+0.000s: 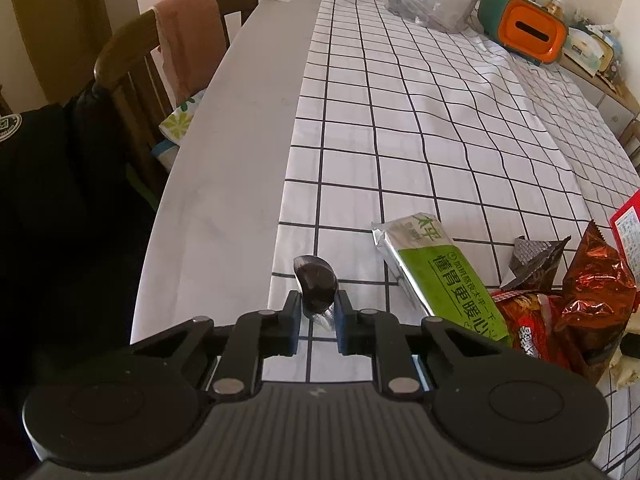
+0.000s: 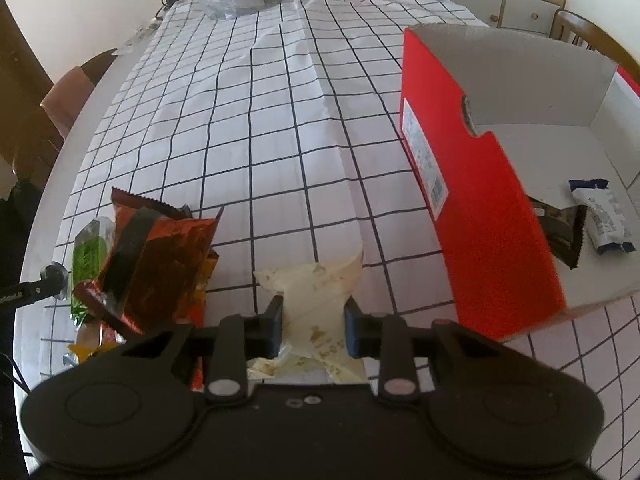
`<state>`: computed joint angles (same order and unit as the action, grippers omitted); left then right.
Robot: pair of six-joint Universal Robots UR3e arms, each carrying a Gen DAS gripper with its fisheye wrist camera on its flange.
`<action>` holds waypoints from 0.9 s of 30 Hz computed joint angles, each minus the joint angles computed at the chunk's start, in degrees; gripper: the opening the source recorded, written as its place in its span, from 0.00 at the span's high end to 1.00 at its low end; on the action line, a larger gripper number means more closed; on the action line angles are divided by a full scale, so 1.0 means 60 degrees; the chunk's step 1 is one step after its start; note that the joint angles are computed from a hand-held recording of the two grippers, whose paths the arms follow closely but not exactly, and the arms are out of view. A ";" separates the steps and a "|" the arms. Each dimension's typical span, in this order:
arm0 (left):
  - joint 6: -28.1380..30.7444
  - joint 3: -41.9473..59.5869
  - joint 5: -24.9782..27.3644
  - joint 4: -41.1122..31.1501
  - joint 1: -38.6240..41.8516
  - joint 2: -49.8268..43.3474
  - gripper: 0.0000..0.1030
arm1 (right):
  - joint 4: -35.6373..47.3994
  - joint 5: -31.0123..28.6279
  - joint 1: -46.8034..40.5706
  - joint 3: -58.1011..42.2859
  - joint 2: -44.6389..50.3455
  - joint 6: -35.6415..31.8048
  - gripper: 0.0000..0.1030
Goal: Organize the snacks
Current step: 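Grasp the dark round chocolate with the left tool while the right tool grasps the cream bun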
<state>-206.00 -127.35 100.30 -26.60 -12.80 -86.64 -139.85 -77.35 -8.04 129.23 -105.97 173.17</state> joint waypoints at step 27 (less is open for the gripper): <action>-0.0841 -0.0580 -0.0611 0.0021 0.0423 0.0850 0.45 | 0.3709 0.1728 -0.2180 0.0326 -0.3624 -0.1974 0.73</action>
